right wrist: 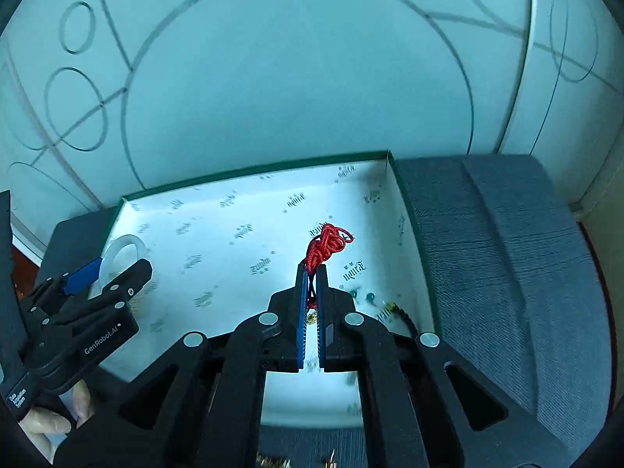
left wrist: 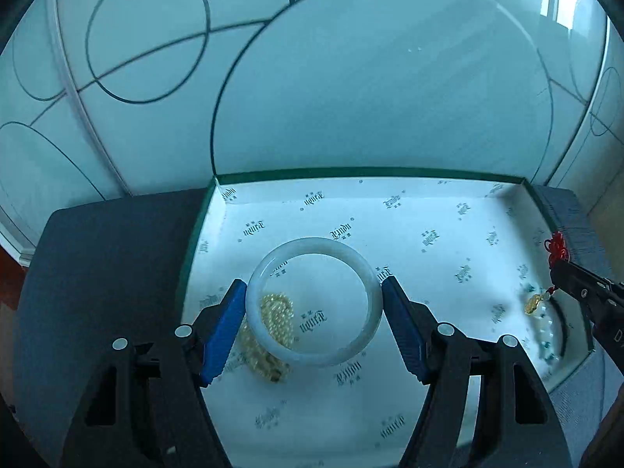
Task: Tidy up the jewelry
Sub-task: 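Carry the bangle and pendant into the green box and open both tools, then withdraw both open tools from the box back over the table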
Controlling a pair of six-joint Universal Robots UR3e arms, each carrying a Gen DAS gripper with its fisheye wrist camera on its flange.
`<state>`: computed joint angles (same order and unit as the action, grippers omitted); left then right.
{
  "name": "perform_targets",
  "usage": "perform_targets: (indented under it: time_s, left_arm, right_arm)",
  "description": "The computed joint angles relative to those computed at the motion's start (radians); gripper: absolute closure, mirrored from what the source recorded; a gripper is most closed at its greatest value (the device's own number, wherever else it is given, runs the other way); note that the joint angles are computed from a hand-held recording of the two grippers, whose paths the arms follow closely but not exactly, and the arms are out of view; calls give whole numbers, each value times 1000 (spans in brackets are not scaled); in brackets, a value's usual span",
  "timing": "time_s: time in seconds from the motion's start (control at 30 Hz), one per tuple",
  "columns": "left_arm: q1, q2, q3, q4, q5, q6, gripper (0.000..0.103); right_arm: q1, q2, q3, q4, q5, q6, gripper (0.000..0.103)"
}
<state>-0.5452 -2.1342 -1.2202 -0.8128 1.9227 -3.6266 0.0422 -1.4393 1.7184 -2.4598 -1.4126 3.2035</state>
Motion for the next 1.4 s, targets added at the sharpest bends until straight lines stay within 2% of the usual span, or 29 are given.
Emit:
perform_targets:
  time_s: [0.1,0.17,0.2,0.23,0.3,0.43,0.57,0.77,0.9,1.23,1.4]
  left_arm:
    - [25,-35,11,-2,-43,3,33]
    - [21,-57,23,5,-21,10,33]
    - [15,-65,29,20,-12,25,33]
    - [9,-70,38,18,-2,35,30]
    - [-4,-76,58,8,18,53,27]
    - [-14,-29,25,18,10,45,27]
    - [-38,73,-70,26,12,20,27]
    - [-90,266,-269,12,47,-61,27]
    - [-132,369,-391,-15,71,-123,27]
    - [-282,542,-602,-81,100,-348,27]
    - [-326,582,-685,-82,88,-441,27]
  right_arm:
    - [-8,53,-14,-17,4,11,98]
    - [-15,73,-16,-22,10,12,96]
    - [-16,80,-15,-30,9,15,92]
    - [-16,82,-10,-39,5,13,81]
    - [-16,71,9,-61,-2,14,75]
    - [-25,22,31,-60,6,12,75]
    - [-46,-109,104,-47,13,-19,75]
    - [-108,-367,262,67,77,-64,75]
    - [-118,-527,360,138,83,-76,75]
    - [-172,-982,562,469,114,-144,75]
    - [-163,-1112,613,582,108,-147,75]
